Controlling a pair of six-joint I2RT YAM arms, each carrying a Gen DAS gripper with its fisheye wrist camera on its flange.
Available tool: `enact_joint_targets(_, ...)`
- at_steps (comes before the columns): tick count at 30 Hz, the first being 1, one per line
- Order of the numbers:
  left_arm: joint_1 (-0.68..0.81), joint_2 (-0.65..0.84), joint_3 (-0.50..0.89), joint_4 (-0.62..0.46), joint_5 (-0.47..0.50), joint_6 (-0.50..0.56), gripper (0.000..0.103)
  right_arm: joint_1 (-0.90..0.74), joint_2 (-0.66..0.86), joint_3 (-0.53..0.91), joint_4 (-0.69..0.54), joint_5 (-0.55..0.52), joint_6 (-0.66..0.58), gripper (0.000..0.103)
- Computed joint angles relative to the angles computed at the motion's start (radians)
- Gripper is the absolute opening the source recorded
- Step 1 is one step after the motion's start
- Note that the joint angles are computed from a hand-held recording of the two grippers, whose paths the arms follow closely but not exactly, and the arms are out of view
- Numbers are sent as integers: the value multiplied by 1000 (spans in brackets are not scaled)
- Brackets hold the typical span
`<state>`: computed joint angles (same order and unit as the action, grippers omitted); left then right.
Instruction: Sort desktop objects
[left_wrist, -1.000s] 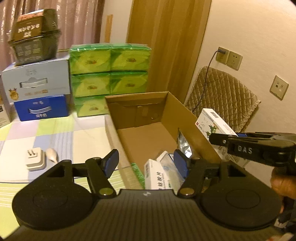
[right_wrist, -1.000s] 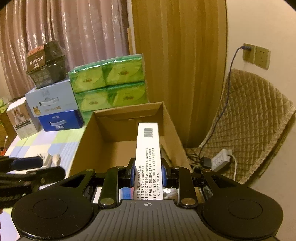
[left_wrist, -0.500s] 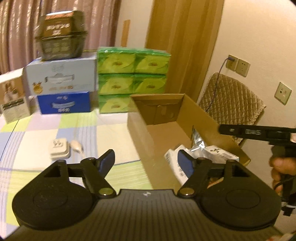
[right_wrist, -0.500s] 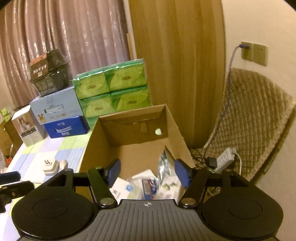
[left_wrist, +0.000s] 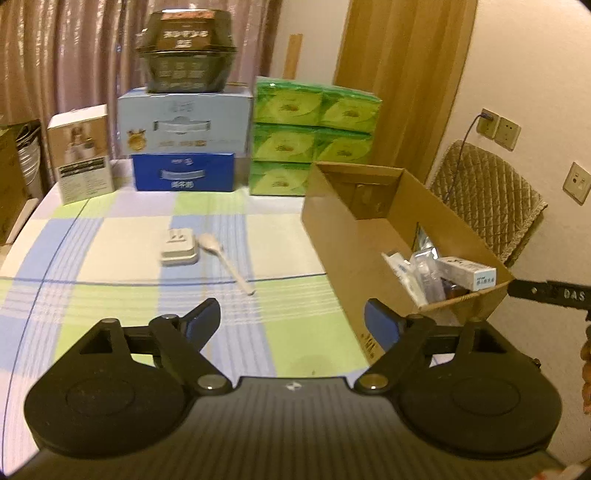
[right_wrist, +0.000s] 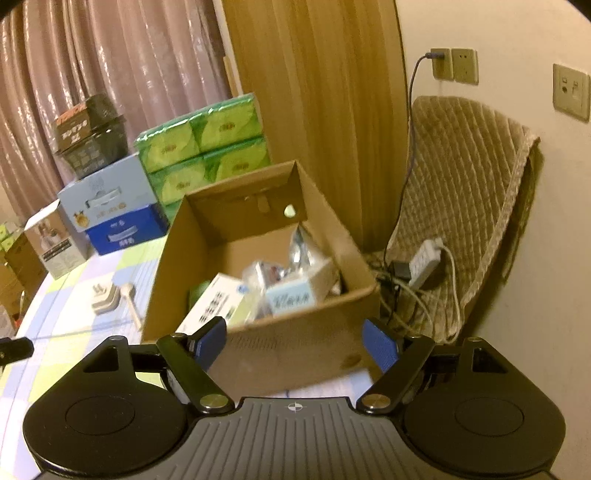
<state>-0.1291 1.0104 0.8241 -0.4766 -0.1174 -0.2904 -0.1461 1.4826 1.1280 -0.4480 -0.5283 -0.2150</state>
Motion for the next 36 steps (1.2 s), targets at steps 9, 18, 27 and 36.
enact_joint_targets(9, 140, -179, -69, -131, 22, 55, 95, 84, -181, -117, -66, -55, 44, 92)
enact_joint_targets(18, 365, -296, -83, -228, 118, 180, 98, 298, -305, -178, -85, -14, 113, 101)
enact_joint_targets(27, 588, -352, -56, -317, 257, 302, 99, 450, -360, -212, -76, 59, 169, 101)
enact_joint_targets(36, 753, -357, -45, -351, 376, 392, 100, 553, -353, -218, -47, 118, 209, 101)
